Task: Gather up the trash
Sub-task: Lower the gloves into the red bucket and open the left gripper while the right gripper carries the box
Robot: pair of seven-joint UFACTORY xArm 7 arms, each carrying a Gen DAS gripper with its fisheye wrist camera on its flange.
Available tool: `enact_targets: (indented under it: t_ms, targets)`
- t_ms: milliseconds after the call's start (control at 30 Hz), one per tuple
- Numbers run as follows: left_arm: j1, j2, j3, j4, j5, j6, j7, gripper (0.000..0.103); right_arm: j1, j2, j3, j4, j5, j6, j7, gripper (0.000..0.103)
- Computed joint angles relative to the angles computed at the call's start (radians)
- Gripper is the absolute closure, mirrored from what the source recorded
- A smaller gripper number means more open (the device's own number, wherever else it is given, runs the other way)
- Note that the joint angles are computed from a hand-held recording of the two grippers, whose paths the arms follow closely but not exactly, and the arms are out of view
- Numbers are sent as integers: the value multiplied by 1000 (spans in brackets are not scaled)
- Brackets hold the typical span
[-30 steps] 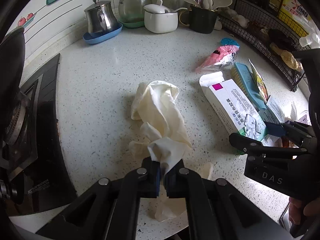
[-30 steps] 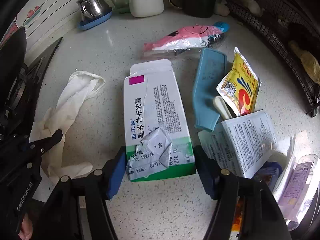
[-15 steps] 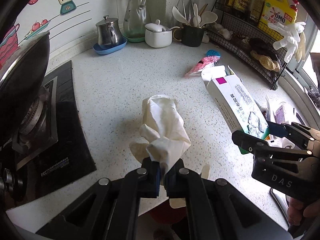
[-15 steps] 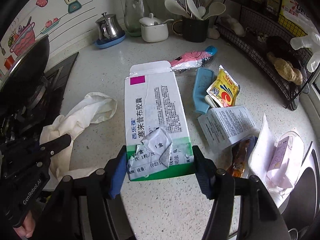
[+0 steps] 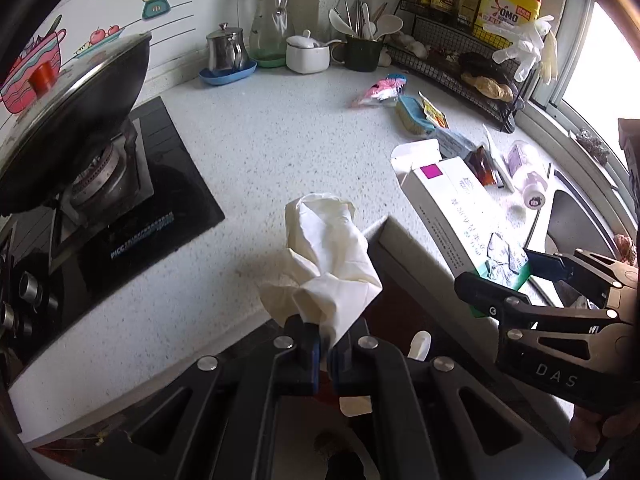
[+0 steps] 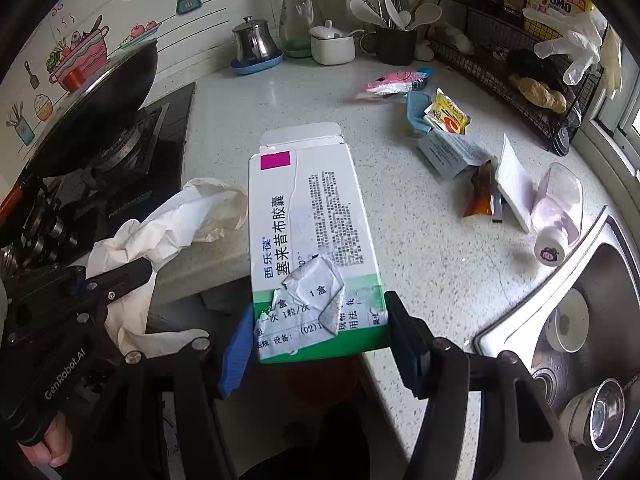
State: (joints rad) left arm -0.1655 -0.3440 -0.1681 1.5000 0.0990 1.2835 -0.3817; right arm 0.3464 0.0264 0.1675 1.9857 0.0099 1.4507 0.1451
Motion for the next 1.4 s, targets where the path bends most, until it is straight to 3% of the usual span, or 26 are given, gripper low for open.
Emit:
enact_targets:
  t_ms: [333, 567, 967, 1200, 1400]
  targets:
    - [-19, -195, 28, -282, -116, 13, 22, 100, 13, -174, 34, -292, 25, -7, 35, 44]
    - [-18, -245, 41, -474, -147, -57, 50, 100, 16, -227, 41, -501, 66, -78, 40, 44]
    - [-29, -167, 81, -819, -201, -369, 133, 100, 34, -176, 51, -832, 49, -356, 69, 44]
    - [-63, 13, 105, -891, -278, -596, 245, 100, 36, -107, 40, -949, 12, -514, 107, 44]
    - [-85, 171, 99, -885, -359, -693, 318, 99, 38, -66, 34, -1016, -27, -590, 166, 44]
